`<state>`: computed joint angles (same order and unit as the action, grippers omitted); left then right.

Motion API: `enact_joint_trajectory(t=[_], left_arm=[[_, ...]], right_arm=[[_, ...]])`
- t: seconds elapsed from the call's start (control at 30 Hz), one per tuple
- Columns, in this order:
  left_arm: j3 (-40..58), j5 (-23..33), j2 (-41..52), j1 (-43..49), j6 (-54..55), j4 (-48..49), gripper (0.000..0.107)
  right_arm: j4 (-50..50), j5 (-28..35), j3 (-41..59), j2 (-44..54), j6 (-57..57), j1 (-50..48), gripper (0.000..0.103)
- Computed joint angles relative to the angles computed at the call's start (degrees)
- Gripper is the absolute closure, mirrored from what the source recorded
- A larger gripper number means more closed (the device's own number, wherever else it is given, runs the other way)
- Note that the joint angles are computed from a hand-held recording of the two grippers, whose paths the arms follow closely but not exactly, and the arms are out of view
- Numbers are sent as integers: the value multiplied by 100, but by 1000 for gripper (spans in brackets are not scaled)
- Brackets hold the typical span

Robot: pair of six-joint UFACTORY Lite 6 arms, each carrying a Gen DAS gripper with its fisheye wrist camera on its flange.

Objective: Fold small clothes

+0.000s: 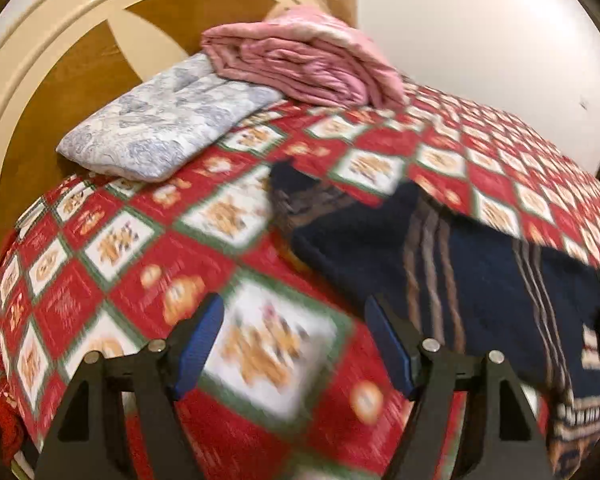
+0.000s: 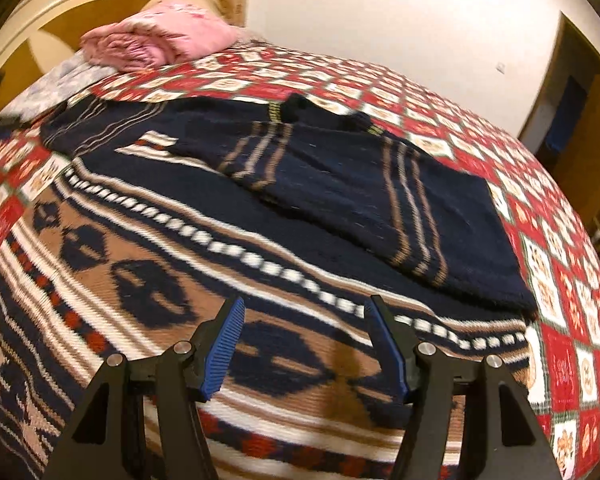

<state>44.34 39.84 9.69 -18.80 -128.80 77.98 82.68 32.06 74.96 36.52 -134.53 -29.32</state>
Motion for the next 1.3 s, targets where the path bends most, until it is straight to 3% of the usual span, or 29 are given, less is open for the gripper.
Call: enact_joint_trajectory(t=[0.23, 0.3, 0.37, 0.5, 0.6, 0.63, 0.67, 0.73, 0.93, 1.07, 1.2, 1.3], left_arm=[[1120, -485, 780, 1134, 552, 104, 35], [1690, -576, 1252, 1337, 909, -69, 41], [2292, -747, 1739, 1543, 1579, -461, 45], [3406, -496, 2772, 1896, 2627, -1454, 51], [3409, -726, 2898, 2177, 2265, -1257, 53], [3445, -751, 2925, 2219, 2299, -1286, 60], [3426, -883, 2897, 2276, 2355, -1274, 78], [3446, -1078, 2877, 2316, 2523, -1315, 98], [2726, -1161, 1942, 1870, 1612, -474, 100], [2515, -974, 1130, 1016, 1550, -517, 100], [3322, -271, 1041, -220, 1942, -1205, 100], [4532, -91, 1628, -964, 2059, -1567, 100]], right_arm=[[600, 217, -577, -357, -968, -48, 40], [649, 225, -592, -355, -997, -39, 40], [721, 198, -653, -368, -1077, -19, 40], [748, 184, -708, -354, -1139, -25, 40], [713, 181, -712, -328, -1106, -39, 40], [683, 169, -702, -309, -1080, -33, 40], [661, 150, -683, -287, -1058, -23, 40], [603, 93, -641, -239, -989, 9, 40], [407, 147, -537, -185, -720, -12, 39], [323, 367, -456, -197, -505, -162, 40], [227, 658, -445, -264, -343, -393, 39], [157, 835, -514, -359, -312, -569, 39]])
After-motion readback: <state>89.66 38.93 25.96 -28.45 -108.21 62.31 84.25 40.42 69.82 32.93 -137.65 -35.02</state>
